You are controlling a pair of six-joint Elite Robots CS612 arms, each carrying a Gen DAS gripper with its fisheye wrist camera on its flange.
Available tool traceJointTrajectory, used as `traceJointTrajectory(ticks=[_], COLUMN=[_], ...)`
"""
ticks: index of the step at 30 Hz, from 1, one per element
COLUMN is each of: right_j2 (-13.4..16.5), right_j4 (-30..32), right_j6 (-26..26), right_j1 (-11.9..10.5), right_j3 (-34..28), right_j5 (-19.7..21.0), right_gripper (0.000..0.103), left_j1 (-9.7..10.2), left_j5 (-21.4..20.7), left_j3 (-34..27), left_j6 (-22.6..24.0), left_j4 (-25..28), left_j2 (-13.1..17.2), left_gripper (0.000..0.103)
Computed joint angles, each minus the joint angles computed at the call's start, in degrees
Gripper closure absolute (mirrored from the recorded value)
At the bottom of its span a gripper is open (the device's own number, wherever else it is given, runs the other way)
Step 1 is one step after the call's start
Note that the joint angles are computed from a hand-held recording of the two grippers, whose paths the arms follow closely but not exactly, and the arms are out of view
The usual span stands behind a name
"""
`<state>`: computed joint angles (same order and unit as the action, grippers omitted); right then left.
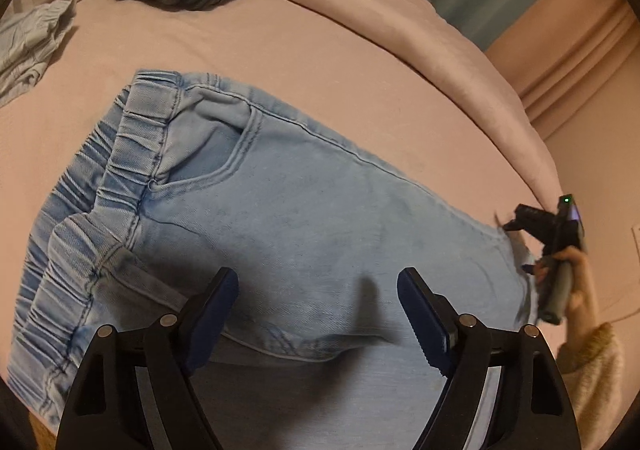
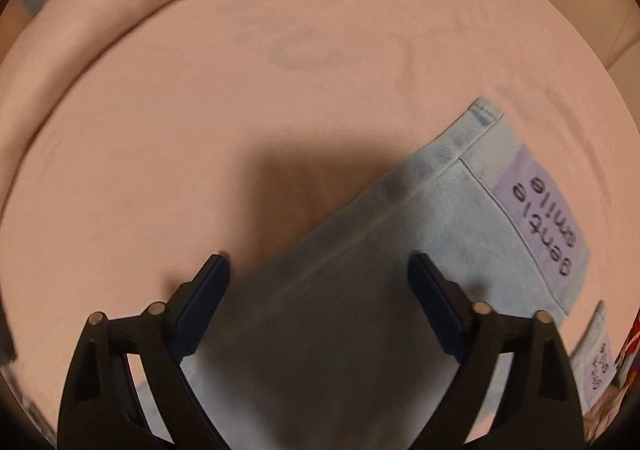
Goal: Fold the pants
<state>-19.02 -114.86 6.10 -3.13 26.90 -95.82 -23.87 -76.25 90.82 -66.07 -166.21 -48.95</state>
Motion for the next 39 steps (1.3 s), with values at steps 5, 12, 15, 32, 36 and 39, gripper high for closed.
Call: traceJointTrajectory(ticks=[5, 12, 15, 32, 36, 39], right_j2=[-3.2, -8.17, -13.88, -25.75, -25.93, -26.07], right_j4=[-10.71, -22.25, -33.48, -58.98, -57.37, -55.51], right_j6=[-2.42, -4.79, -1.97, 6.47, 5.47, 3.12], right_j1=[0.28, -3.04, -6.25, -14.46, -14.69, -14.56], right_j3=[7.49, 17.67, 28.91, 57.35, 58.06, 57.75], right_j5=[-1.52, 9.34, 22.29, 39.2, 40.03, 39.82], right_gripper=[0.035, 0.095, 0.095, 0.095, 0.095, 0.095], left_j1=[0.21, 0.51, 0.51, 5.11, 5.83, 5.0], left_j5=[0.29, -1.03, -1.38, -16.75, -17.6, -11.98], left_j3=[1.12, 1.47, 0.82, -13.77, -17.18, -17.14], left_j6=[-1.71, -3.26, -3.31, -11.75, -13.63, -9.59], left_j4=[-1.49, -2.33, -2.55, 10.67, 17.57, 18.71], left_j2=[-0.62, -1.17, -1.27, 5.92, 7.73, 6.94], left_gripper=[0.02, 0.02, 0.02, 0.02, 0.023, 0.092])
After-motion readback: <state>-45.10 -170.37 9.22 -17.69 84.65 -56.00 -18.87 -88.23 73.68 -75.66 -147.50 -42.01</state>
